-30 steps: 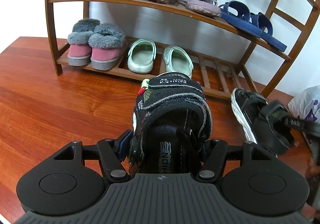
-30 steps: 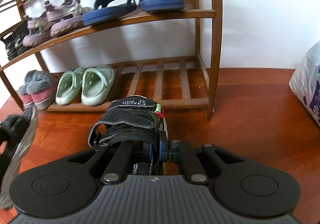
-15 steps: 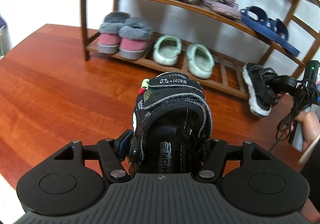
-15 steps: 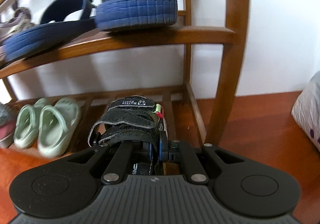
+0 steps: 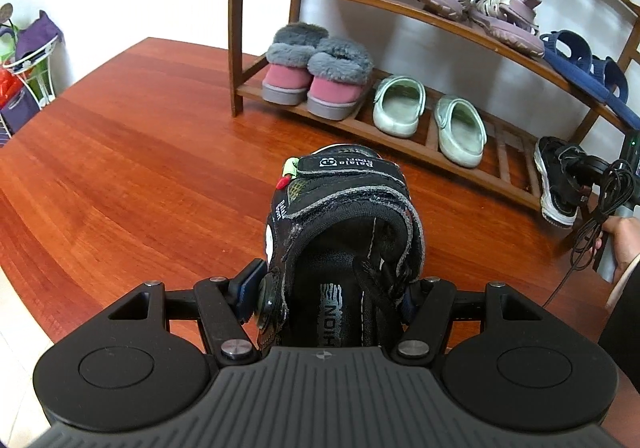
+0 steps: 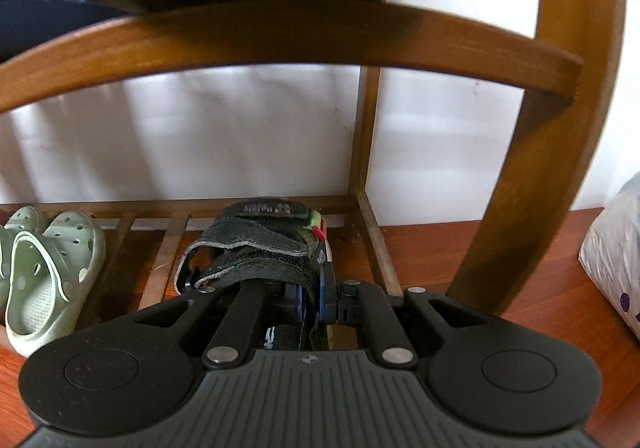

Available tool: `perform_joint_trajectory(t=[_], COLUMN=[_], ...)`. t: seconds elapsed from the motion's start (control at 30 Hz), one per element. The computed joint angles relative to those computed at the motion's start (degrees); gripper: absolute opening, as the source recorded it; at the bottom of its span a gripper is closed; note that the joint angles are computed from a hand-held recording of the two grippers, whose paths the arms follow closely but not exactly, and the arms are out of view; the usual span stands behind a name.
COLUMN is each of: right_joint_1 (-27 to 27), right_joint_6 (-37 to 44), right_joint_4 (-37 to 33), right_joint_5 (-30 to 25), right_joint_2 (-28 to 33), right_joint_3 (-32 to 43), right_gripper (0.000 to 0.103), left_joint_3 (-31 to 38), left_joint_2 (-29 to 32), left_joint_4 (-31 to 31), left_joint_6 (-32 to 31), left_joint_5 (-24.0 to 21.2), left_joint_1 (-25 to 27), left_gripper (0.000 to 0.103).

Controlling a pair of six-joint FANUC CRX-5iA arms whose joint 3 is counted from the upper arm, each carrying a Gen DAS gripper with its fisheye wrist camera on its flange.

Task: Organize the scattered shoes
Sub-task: 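Lift both black sandals and carry them to the lower rack shelf, then lower the right tool's sandal onto the lower shelf and open it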

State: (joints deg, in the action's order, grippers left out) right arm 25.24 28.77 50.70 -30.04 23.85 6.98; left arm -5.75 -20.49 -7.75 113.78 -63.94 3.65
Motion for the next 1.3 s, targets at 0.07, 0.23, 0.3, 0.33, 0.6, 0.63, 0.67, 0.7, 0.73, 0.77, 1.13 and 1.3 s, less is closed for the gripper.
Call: perform_joint_trajectory(t=[0.07, 0.23, 0.3, 0.33, 0.6, 0.63, 0.67, 0.7, 0.73, 0.77, 1.13, 1.3], right_joint_1=[0.0, -0.1, -0.1, 0.0, 0.7, 0.9, 1.0, 1.0, 1.1, 1.2, 1.1, 1.1], right_joint_6=[2.0, 7.9, 8.5, 9.8, 15.1, 16.1, 16.9, 17.0, 17.2, 17.9, 30.6, 33.2], right_joint_4=[-1.8, -7.5, -7.3, -8.4, -12.9, -14.2, -15.1, -15.2, -15.3, -16.0, -28.0, -31.7], right_joint_5=[-0.1, -1.6, -1.4, -1.3, -1.2, -1.3, -1.4, -1.4, -1.3, -1.3, -7.2, -11.1], right_joint_2=[0.5, -0.1, -0.6, -1.1, -6.0, -7.0, -7.7, -8.4, -9.5, -10.7, -20.6, -25.2], right_joint_3=[0.9, 1.9, 1.2, 1.1, -1.8, -2.3, -2.7, -3.3, -4.3, -5.2, -8.9, -10.3], right_gripper=[0.012, 0.022, 0.03, 0.033, 0.046, 0.046, 0.046, 0.047, 0.05, 0.051, 0.051, 0.055], left_joint_3=[0.0, 0.1, 0.1, 0.0, -0.3, -0.4, -0.4, -0.4, -0.4, -0.4, 1.3, 3.6], left_joint_2=[0.2, 1.0, 1.3, 1.5, 2.9, 3.1, 3.2, 3.6, 3.9, 4.3, 10.5, 14.1], left_joint_4=[0.4, 1.5, 2.2, 2.5, 5.6, 6.1, 6.3, 6.9, 7.3, 7.8, 11.9, 12.7], left_joint_6=[-0.3, -1.5, -2.4, -2.8, -6.3, -6.9, -7.2, -8.0, -8.5, -9.0, -13.8, -15.5], left_joint_5=[-0.1, 0.9, 1.7, 2.1, 5.1, 5.5, 5.8, 6.5, 6.9, 7.4, 13.0, 15.0], left_joint_1=[0.1, -0.1, -0.2, -0.3, -0.8, -0.8, -0.9, -1.0, -1.2, -1.4, -4.8, -6.3], left_gripper=[0.065, 0.065, 0.065, 0.065, 0.065, 0.065, 0.065, 0.065, 0.065, 0.065, 0.065, 0.065])
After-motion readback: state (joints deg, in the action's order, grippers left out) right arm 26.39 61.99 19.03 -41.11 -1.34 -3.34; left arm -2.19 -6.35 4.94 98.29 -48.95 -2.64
